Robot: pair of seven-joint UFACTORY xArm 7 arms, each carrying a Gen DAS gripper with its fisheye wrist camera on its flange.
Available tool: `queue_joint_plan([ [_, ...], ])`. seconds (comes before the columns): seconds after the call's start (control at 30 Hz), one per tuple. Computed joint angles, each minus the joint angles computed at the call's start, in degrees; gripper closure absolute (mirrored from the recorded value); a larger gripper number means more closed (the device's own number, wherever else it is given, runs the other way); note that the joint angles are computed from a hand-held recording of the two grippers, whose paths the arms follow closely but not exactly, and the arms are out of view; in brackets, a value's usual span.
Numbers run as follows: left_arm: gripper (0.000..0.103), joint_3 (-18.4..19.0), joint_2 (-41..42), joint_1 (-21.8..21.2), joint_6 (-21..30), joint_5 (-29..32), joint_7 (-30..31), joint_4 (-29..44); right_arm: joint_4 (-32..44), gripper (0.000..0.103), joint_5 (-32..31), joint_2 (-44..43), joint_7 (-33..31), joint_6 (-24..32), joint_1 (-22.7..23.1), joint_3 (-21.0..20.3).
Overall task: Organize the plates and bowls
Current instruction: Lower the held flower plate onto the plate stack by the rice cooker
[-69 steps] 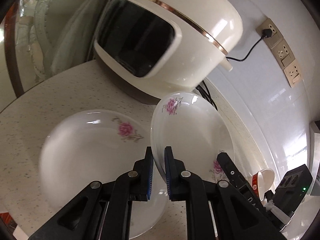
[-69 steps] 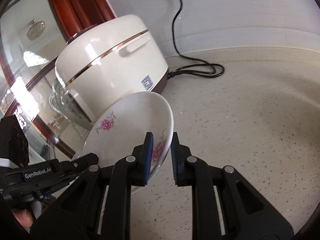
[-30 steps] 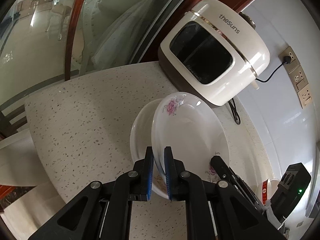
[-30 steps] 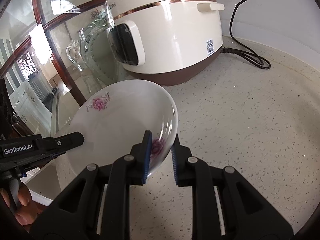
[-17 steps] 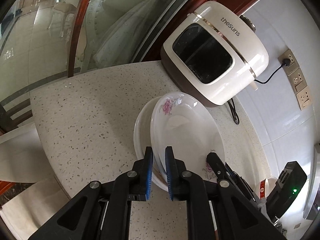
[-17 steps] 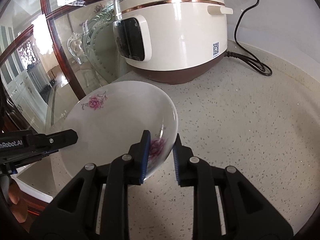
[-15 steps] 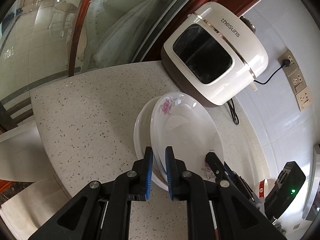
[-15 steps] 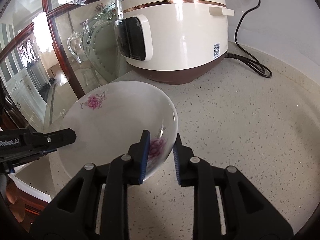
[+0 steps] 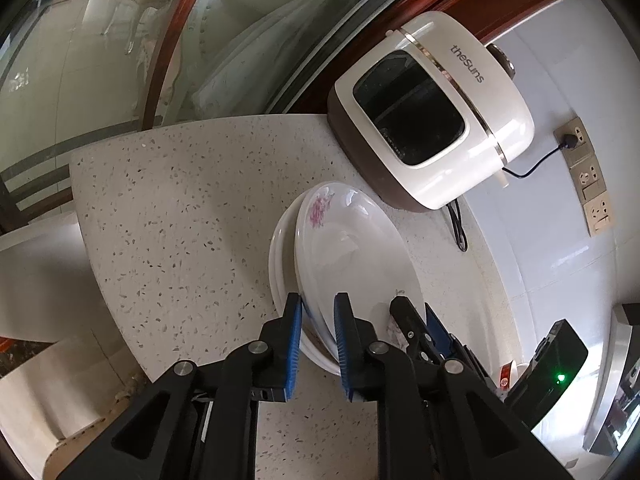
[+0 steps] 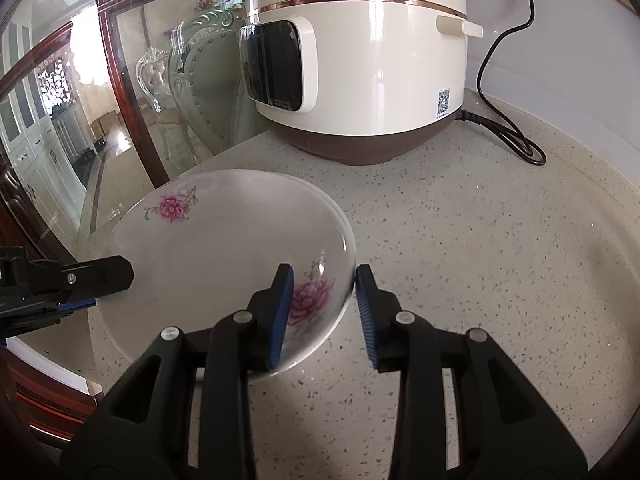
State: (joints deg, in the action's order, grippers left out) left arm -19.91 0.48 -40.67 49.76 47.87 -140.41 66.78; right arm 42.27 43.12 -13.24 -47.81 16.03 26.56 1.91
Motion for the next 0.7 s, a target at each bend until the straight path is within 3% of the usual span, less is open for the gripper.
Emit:
queue_joint_plan([
  [0.1, 0.086, 0.02, 0.35, -0.01, 0.08, -0.72, 1.19, 0.55, -0.09, 0.065, -0.58, -0.1, 0.55, 0.0, -0.19, 0.25],
  [0.33, 0.084, 0.51, 2.1, -0.63, 3.07, -5.66, 11.22, 3.67, -0.12, 0.065, -1.03, -0.23, 0.75, 0.52, -0.32, 0.12],
  [0.4, 0.08, 0.76, 2.23, -0.91, 3.31, -5.87, 12.32, 3.89, 0.1, 0.065, -1.26, -0.1, 1.04, 1.06, -0.49, 0.02],
  [0.7, 0.08, 1.39, 2.45, -1.41, 3.96, -6.14, 13.52, 3.94, 0.42, 0.064, -1.81, 0.23, 1.83, 1.62, -1.21, 0.52],
])
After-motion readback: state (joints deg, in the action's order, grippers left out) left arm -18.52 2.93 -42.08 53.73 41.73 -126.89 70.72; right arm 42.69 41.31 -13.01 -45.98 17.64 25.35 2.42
